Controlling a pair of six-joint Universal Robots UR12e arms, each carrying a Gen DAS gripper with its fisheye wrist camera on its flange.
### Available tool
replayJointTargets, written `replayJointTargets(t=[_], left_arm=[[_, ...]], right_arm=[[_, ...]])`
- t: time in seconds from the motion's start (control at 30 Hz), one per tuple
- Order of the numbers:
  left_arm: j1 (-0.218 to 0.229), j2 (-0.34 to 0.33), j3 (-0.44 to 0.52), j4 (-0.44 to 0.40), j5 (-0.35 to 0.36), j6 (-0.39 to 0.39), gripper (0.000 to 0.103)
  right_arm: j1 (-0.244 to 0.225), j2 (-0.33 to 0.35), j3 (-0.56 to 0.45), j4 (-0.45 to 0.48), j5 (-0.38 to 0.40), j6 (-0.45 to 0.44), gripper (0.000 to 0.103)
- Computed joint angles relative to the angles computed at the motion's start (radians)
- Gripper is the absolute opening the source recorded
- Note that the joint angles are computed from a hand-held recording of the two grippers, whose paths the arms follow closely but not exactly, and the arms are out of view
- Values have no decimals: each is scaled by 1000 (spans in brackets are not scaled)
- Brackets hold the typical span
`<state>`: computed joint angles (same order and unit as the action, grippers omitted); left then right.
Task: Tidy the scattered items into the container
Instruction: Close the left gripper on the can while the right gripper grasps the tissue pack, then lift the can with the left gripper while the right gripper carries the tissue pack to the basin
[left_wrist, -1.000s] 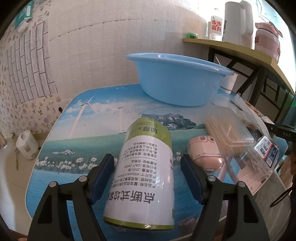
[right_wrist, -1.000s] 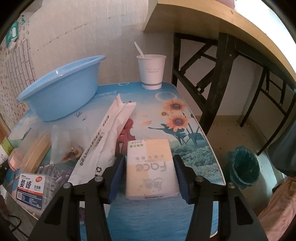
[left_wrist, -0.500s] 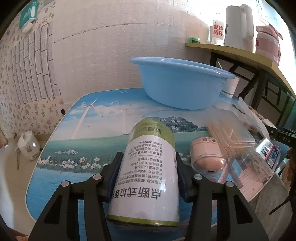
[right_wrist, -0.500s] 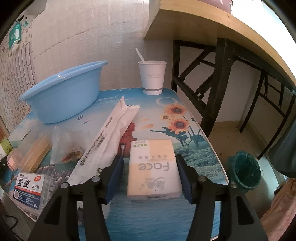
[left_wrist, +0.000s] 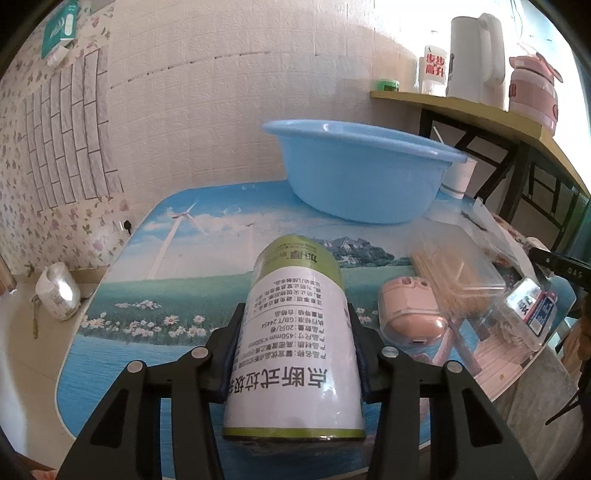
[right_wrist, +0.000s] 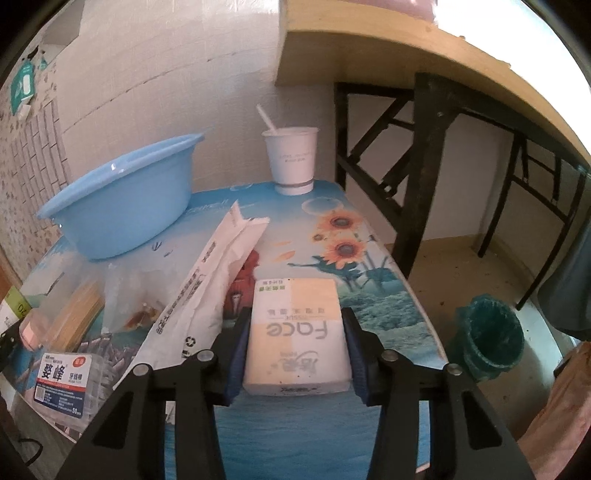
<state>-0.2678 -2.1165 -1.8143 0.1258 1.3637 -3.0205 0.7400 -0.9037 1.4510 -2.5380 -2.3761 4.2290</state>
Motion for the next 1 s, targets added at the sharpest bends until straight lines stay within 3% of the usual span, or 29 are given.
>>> replayJointTargets(t=[0.23, 0.37, 0.7, 0.8, 1.0], left_arm=[[-1, 12, -15, 50, 9, 4, 46], [6, 32, -21, 0, -27, -18, 46], [5, 70, -41, 9, 8, -47, 46], [3, 85, -35, -28, 17, -41, 46], [-3, 108, -27, -17, 24, -26, 46]], right_arm=[[15, -3, -19, 29, -27, -34, 47], [24, 2, -39, 30, -17, -57, 47], [43, 6, -74, 21, -23, -69, 47], [47, 6, -92, 50, -18, -63, 47], [54, 6, -124, 59, -13, -79, 47]])
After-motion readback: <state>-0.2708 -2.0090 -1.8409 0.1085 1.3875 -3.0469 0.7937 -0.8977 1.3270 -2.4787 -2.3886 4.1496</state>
